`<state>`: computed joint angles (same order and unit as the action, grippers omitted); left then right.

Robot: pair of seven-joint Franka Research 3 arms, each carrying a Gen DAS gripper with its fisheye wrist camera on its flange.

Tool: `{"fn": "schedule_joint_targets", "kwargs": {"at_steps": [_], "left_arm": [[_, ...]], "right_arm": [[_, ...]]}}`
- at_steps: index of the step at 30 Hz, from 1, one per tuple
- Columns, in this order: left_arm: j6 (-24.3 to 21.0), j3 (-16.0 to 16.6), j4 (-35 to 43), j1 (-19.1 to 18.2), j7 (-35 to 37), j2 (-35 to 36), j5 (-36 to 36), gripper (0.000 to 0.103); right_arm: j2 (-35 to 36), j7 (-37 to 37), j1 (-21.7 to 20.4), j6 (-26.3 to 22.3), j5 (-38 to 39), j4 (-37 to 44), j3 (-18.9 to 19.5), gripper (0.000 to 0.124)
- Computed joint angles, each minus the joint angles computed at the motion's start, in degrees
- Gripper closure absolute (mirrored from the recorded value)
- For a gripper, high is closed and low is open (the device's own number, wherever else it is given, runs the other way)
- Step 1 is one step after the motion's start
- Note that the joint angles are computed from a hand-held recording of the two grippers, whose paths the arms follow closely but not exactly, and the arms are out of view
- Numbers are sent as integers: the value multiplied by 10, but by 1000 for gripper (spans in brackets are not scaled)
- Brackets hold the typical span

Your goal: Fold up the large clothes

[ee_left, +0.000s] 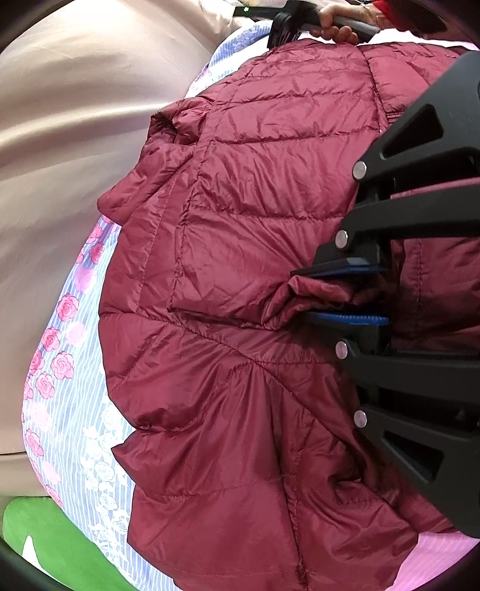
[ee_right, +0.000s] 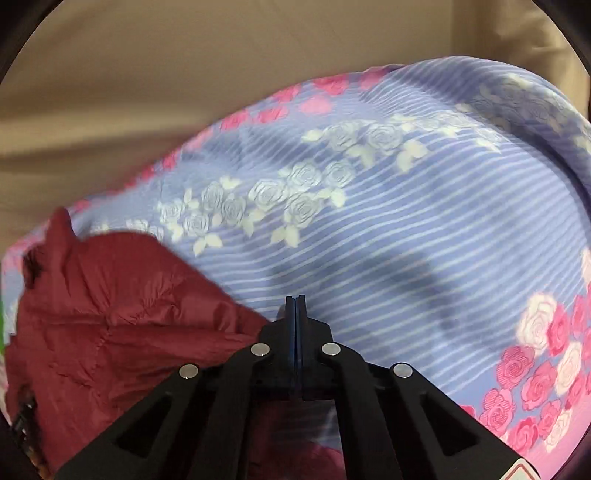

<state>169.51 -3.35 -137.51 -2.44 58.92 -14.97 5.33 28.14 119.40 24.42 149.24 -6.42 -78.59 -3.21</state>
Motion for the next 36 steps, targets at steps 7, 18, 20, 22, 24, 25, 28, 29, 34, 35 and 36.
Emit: {"fn": "schedule_joint_targets", "kwargs": {"at_steps": [7,18,20,22,24,25,28,29,34,35,36], "left_arm": [[-5,-10,3,11,-8,3,17,88],[9,7,3,-11,32,7,-24,77],[9,6,2,-11,32,7,-24,77],[14,17,0,-24,47,7,-41,75],[24,34,-4,-42,68,5,-70,75],[36,48,-11,-56,81,2,-95,74],[80,61,-55,-55,49,-36,-133,66],[85,87,-66,-79,57,-51,-152,65],[43,104,-149,-10,15,-198,-145,44],[27,98,-170,35,3,-237,-127,44],[11,103,-182,60,-1,-262,-116,44]], "right_arm": [[-157,-126,-11,118,40,-202,70,124],[-198,-28,10,91,-51,-279,43,123],[-192,-12,16,69,-90,-277,46,123],[-179,4,12,81,-96,-288,46,124],[-186,0,2,64,-57,-285,53,124],[-192,21,6,54,-64,-285,51,124],[-219,109,34,14,-180,-288,49,119],[-230,124,39,2,-208,-293,57,117],[-303,139,35,26,-222,-371,111,111],[-316,141,33,37,-213,-388,120,107],[-327,139,33,47,-200,-406,130,104]]}}
